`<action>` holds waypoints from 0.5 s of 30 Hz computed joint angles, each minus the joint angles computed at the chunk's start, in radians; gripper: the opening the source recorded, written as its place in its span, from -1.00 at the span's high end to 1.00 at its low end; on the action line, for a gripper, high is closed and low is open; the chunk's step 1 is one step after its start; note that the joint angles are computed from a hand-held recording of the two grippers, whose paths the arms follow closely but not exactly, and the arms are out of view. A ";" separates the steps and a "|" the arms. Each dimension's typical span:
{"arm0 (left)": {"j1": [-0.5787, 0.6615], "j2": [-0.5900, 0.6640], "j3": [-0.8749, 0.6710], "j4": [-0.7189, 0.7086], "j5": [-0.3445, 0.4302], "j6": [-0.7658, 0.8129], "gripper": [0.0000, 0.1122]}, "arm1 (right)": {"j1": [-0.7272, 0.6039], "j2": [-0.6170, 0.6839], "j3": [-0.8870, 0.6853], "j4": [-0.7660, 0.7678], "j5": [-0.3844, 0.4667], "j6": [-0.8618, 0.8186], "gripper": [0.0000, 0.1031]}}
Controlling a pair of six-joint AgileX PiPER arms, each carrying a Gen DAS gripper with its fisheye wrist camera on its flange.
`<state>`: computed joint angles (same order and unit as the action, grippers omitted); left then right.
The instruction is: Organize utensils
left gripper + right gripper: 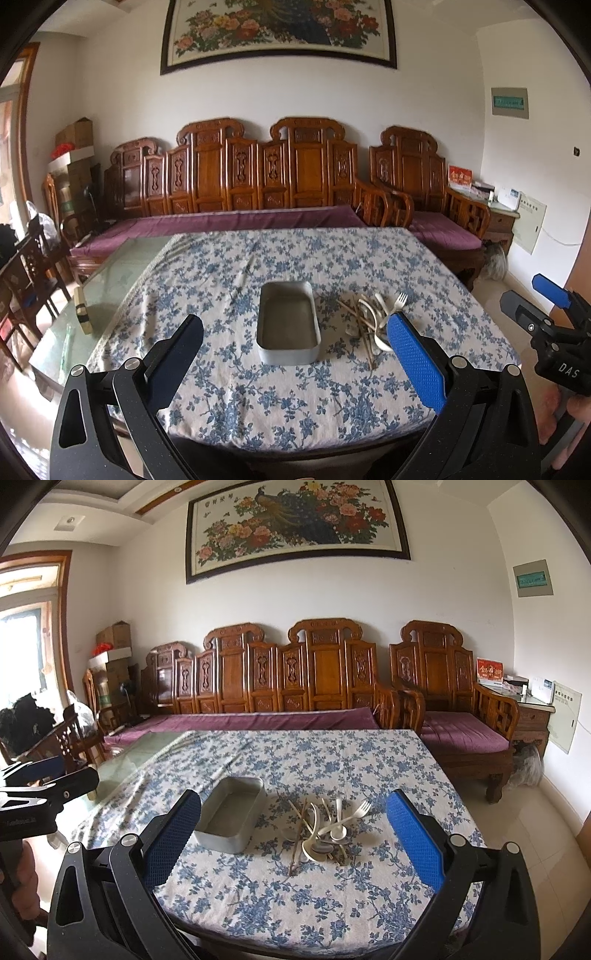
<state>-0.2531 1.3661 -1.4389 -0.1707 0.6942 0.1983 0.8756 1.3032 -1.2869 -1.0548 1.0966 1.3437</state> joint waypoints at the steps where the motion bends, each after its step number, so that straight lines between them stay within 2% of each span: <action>1: 0.002 0.017 -0.003 -0.010 -0.001 0.012 -0.72 | -0.021 -0.001 0.011 0.013 -0.023 -0.008 -0.95; 6: 0.003 0.096 -0.030 -0.034 -0.001 0.028 -0.72 | -0.152 0.017 0.056 0.093 -0.162 -0.087 -0.91; 15: -0.019 0.282 -0.103 -0.096 -0.005 0.100 -0.72 | -0.420 0.118 0.118 0.337 -0.442 -0.337 -0.39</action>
